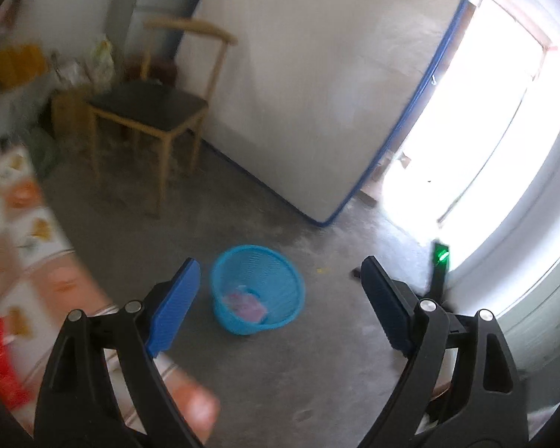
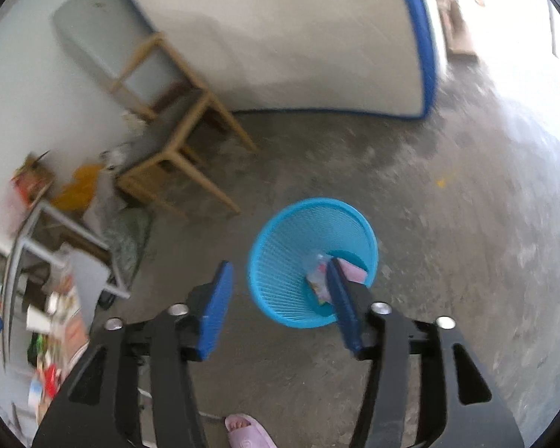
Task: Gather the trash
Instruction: 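Withdraw both open grippers from the wastebasket toward the table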
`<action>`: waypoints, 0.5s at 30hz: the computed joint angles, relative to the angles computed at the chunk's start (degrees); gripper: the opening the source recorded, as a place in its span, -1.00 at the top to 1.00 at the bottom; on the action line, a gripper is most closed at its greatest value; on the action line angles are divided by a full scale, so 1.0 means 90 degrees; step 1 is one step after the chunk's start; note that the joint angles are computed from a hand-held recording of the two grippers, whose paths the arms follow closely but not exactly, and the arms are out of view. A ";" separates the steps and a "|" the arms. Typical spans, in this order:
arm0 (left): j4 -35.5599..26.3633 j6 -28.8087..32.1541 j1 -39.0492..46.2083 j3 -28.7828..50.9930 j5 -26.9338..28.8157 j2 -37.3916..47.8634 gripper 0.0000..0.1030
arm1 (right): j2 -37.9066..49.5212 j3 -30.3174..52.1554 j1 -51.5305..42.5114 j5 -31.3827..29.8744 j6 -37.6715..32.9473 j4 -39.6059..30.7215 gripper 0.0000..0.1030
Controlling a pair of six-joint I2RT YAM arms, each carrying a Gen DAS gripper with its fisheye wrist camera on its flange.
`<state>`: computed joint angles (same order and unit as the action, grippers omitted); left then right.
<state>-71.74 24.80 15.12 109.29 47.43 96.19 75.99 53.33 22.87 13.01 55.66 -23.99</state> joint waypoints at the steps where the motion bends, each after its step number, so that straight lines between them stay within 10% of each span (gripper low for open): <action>1: 0.0064 0.0138 0.0237 -0.0294 -0.0003 -0.0283 -0.66 | -0.0172 0.0063 0.0192 0.0107 -0.0079 -0.0153 -0.13; 10: -0.1601 0.2695 0.3242 -0.0425 0.0604 -0.0615 -0.66 | -0.0199 0.1115 0.1578 0.0108 0.0059 -0.0705 -0.19; 15: -0.1318 0.3363 0.4384 -0.0719 0.0716 -0.0661 -0.67 | 0.0581 0.2254 0.2192 -0.0267 -0.0179 -0.0653 -0.20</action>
